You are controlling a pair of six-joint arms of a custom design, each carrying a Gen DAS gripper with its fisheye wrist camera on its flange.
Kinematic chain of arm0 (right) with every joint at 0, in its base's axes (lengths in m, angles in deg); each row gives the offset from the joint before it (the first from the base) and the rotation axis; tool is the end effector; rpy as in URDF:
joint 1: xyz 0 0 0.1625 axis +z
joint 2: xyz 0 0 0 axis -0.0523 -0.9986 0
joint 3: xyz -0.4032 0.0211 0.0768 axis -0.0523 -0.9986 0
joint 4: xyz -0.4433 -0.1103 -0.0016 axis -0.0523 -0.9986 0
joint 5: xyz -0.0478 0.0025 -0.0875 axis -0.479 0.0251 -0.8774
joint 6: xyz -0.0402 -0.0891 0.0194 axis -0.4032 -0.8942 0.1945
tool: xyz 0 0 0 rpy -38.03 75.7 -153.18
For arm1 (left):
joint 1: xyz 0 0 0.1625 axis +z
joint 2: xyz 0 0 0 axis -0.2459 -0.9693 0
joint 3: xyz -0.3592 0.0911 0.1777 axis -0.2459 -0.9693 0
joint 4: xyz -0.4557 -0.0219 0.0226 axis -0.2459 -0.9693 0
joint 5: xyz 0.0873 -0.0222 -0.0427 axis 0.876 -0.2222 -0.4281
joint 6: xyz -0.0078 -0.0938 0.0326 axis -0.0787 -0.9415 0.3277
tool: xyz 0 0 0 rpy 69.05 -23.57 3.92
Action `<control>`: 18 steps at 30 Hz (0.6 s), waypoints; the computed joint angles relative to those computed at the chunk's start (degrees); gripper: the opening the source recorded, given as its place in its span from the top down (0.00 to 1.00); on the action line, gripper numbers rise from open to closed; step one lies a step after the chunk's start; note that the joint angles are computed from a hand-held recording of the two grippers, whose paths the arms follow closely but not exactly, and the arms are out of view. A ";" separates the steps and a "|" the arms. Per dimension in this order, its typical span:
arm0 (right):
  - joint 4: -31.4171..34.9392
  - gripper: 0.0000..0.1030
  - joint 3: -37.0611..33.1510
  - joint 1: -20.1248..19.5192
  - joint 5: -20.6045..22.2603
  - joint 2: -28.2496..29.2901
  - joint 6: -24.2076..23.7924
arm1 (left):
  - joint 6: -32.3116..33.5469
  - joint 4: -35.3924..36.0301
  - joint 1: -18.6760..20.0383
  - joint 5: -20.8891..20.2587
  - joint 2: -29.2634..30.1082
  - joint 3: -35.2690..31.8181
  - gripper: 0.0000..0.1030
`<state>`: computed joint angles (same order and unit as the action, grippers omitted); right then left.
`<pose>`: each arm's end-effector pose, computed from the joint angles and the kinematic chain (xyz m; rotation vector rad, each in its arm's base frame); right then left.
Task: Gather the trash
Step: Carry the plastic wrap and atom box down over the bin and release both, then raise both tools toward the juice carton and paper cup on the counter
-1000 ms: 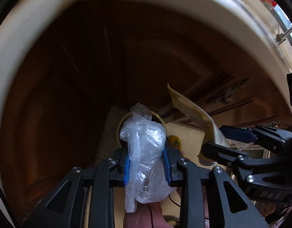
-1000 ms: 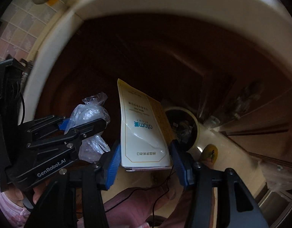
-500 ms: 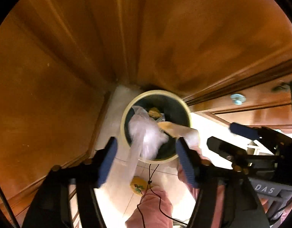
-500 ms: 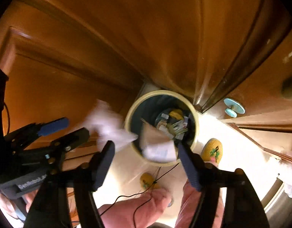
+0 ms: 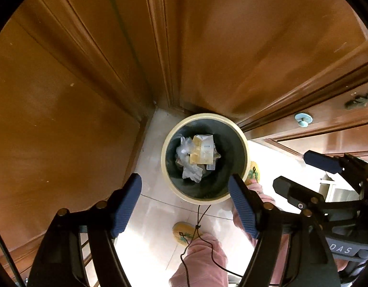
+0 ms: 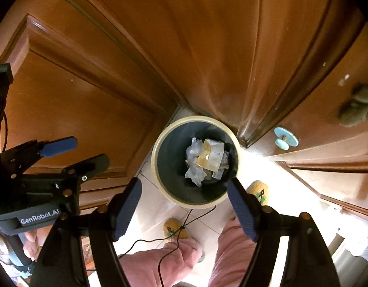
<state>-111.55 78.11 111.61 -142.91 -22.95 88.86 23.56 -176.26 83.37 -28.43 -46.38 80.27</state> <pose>0.2983 -0.6192 -0.0643 0.0782 -2.6314 0.0968 -0.0228 -0.6153 0.2334 0.2296 2.4006 -0.0212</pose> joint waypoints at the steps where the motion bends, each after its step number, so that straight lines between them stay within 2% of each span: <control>1: 0.22 0.28 -0.10 0.11 -0.09 -0.09 0.25 | 0.22 -0.08 0.15 -0.03 -0.21 0.03 0.29; 10: 4.70 0.28 -2.33 2.52 -0.95 -1.59 2.44 | -2.46 4.12 -2.33 -0.25 -3.39 -0.75 0.28; 14: 7.58 0.28 -3.14 4.07 -1.69 -2.92 3.62 | -4.59 8.19 -4.29 0.10 -5.59 -1.50 0.20; 18: 11.52 0.28 -4.42 6.24 -3.64 -4.29 5.22 | -6.29 12.06 -6.50 0.34 -7.67 -2.70 0.19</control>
<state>-100.03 73.69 117.85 -146.54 -27.24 94.08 17.27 -164.19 76.87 -28.10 -54.05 77.57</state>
